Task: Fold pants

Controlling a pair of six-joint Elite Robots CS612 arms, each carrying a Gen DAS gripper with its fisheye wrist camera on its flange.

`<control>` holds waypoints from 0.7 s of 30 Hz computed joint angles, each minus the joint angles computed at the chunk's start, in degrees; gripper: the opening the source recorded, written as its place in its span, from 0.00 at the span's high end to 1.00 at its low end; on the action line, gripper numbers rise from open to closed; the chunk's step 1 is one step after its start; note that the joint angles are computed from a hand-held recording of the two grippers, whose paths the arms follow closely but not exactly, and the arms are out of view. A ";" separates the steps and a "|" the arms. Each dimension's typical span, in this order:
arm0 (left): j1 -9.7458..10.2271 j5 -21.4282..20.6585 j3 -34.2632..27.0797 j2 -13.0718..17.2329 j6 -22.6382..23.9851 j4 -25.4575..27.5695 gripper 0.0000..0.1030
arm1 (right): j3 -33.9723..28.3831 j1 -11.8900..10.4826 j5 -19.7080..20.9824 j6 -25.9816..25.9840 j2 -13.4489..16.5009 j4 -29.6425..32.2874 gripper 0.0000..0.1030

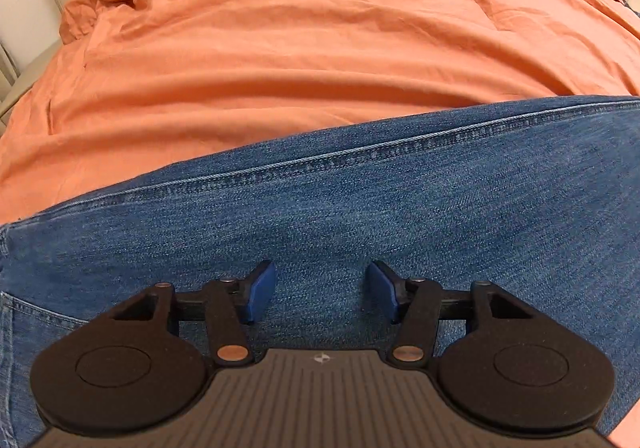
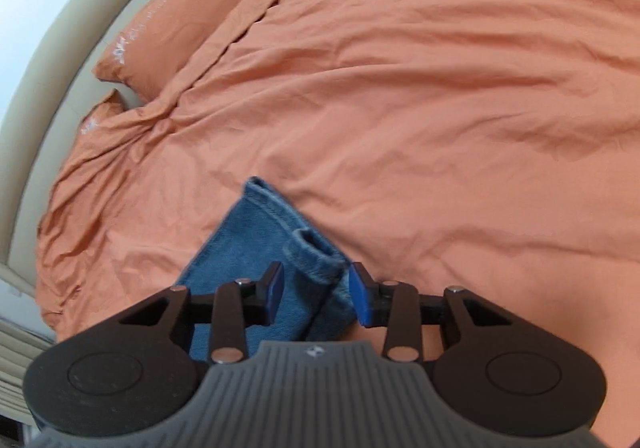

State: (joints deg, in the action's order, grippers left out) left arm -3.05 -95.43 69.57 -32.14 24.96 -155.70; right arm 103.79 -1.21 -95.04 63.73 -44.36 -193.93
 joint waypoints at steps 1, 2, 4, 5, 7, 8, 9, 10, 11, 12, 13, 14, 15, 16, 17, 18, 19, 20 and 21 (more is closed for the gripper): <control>0.02 -0.04 -0.05 0.07 -0.70 0.09 0.37 | -0.28 -0.18 1.15 0.26 0.19 -0.02 0.67; 0.03 -0.02 -0.15 0.16 -1.37 0.30 0.37 | -0.65 -0.19 1.52 0.76 0.31 1.17 0.67; 0.02 0.02 -0.12 0.08 -2.10 0.66 0.36 | -1.79 -0.14 1.97 1.95 0.60 5.67 0.70; 0.05 -0.05 -0.26 0.07 -2.25 1.04 0.37 | -2.03 -0.22 2.68 3.05 0.93 6.08 0.89; -0.01 0.13 -0.60 0.07 -2.29 2.13 0.40 | -1.47 -0.33 3.33 5.94 1.09 3.41 1.00; -0.10 0.47 -1.00 0.13 -2.05 2.76 0.41 | -0.86 -0.23 2.46 6.38 1.02 0.21 1.00; -0.21 0.89 -1.17 0.12 -1.72 3.20 0.43 | -0.36 0.04 0.70 5.54 0.49 -1.53 1.00; -0.25 1.09 -1.45 0.18 -1.53 3.78 0.45 | -0.12 0.28 -0.73 3.61 -0.21 -1.70 1.00; -0.26 1.25 -1.78 0.31 -1.39 4.31 0.46 | -0.03 0.49 -1.76 2.01 -0.83 -1.11 1.00; -0.29 1.63 -2.06 0.48 -1.57 4.47 0.48 | -0.14 0.73 -2.83 0.42 -1.24 0.08 1.00; -0.26 1.68 -2.39 0.67 -2.04 4.67 0.48 | -0.46 0.91 -3.54 -1.17 -1.43 1.94 1.00; -0.23 1.67 -2.67 0.83 -2.61 4.88 0.48 | -0.84 0.96 -3.75 -2.04 -1.42 3.98 1.00; -0.18 1.61 -2.89 0.93 -3.19 5.12 0.48 | -1.18 0.99 -3.96 -2.45 -1.26 5.76 1.00; -0.17 1.63 -2.96 0.91 -3.52 5.29 0.48 | -1.50 1.01 -3.92 -2.49 -0.97 7.38 1.00; -0.21 1.81 -2.85 0.76 -3.48 5.20 0.48 | -1.73 0.97 -3.51 -2.40 -0.68 9.02 1.00; -0.27 2.05 -2.46 0.51 -3.16 4.48 0.48 | -1.82 0.92 -3.08 -2.18 -0.52 10.41 1.00; -0.31 2.23 -1.93 0.20 -2.72 3.58 0.48 | -1.59 0.86 -2.66 -1.95 -0.49 10.84 1.00; -0.35 2.26 -1.26 -0.23 -2.20 2.69 0.48 | -1.35 0.86 -2.43 -1.68 -0.53 11.03 1.00; -0.30 1.61 -0.57 -0.70 -1.45 1.84 0.48 | -0.90 0.87 -2.48 -1.58 -0.82 10.97 0.98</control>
State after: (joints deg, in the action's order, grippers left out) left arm -3.35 -93.81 69.00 -32.84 23.52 -153.86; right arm 102.89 -0.34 -97.53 62.15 -45.18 -182.95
